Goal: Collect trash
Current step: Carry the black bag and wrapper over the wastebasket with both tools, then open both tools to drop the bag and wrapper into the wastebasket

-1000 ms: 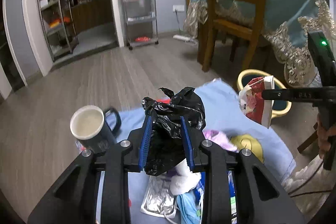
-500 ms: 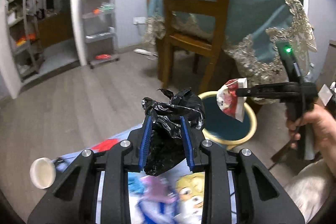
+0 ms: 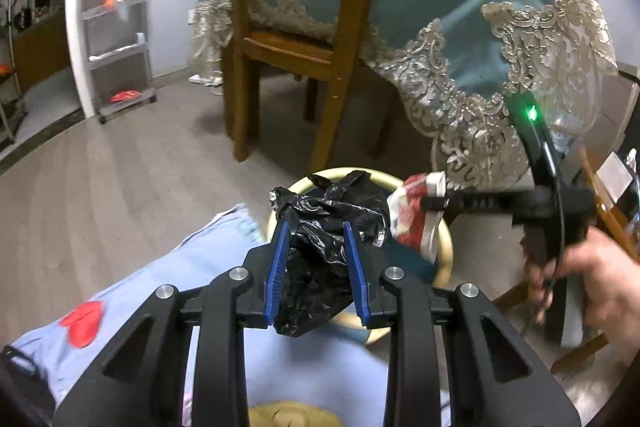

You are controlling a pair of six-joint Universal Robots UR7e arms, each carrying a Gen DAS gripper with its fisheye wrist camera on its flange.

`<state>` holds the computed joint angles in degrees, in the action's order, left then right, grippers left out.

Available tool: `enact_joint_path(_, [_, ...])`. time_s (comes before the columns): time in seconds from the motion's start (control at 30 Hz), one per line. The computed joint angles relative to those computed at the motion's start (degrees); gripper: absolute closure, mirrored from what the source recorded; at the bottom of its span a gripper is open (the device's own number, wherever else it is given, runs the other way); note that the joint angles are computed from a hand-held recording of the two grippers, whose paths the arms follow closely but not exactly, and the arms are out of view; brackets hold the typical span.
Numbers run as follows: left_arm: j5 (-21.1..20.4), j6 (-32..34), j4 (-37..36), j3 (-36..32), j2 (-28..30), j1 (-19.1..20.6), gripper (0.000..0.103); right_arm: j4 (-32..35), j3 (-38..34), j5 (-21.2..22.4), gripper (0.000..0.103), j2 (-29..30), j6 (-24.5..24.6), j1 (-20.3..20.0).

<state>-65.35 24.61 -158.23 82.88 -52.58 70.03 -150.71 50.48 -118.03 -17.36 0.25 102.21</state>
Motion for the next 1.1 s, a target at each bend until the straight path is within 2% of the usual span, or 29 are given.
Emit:
enact_joint_path(0.1, [-1.39,-0.45,1.29,-2.31,2.18,0.25,0.075,2.28,-0.26,-0.50,0.089,0.09,2.48,-0.50])
enact_joint_path(0.17, [-0.28,0.06,1.73,-3.54,3.88,0.18,0.072,2.57,-0.58,-0.79,0.084,0.32,2.81,-0.51])
enact_joint_path(0.2, [-0.17,-0.04,2.29,-3.92,4.38,0.26,0.066,2.65,-0.98,-1.33,0.083,0.61,2.50,-0.42])
enact_joint_path(0.23, [-0.15,-0.34,2.93,-4.23,4.61,0.34,0.053,2.93,-1.34,-1.43,0.078,0.80,2.49,-0.36])
enact_joint_path(0.27, [0.08,-0.76,3.52,-4.42,4.84,0.38,0.046,3.13,-1.27,-1.21,0.071,0.68,2.63,-0.36])
enact_joint_path(0.3, [0.05,-0.62,3.22,-4.11,4.76,0.40,0.042,3.54,-1.88,-0.94,0.069,0.97,2.77,-0.35])
enact_joint_path(0.4, [1.04,0.60,2.14,-2.78,3.85,0.05,0.040,3.87,-3.03,-0.25,0.065,1.52,2.08,-0.16])
enact_joint_path(0.47, [1.38,0.55,1.91,-1.79,2.77,-0.12,0.039,3.88,-3.50,-0.47,0.056,1.69,0.92,0.18])
enact_joint_path(0.5, [1.83,0.50,1.19,-0.75,1.77,-0.32,0.037,3.52,-3.20,-0.70,0.053,1.51,0.43,0.39])
enact_joint_path(0.57, [2.83,0.61,0.10,0.95,0.07,-0.65,0.030,1.64,-1.33,-1.13,0.041,0.56,-0.59,0.95])
enact_joint_path(0.7, [5.74,1.10,-2.10,5.12,-4.21,-1.72,0.023,-1.50,2.70,-0.88,0.033,-1.51,-1.94,2.17])
enact_joint_path(0.77, [6.85,1.05,-3.52,7.49,-6.57,-2.21,0.018,-3.97,5.09,-0.84,0.024,-2.68,-2.82,3.26])
enact_joint_path(0.93, [9.43,-0.34,-4.25,13.32,-13.37,-3.47,0.010,-10.97,9.82,-1.65,0.016,-4.23,-8.91,6.45])
enact_joint_path(1.1, [12.18,-1.16,-4.11,19.11,-20.91,-4.81,0.008,-16.33,14.34,0.47,0.012,-5.16,-12.21,9.03])
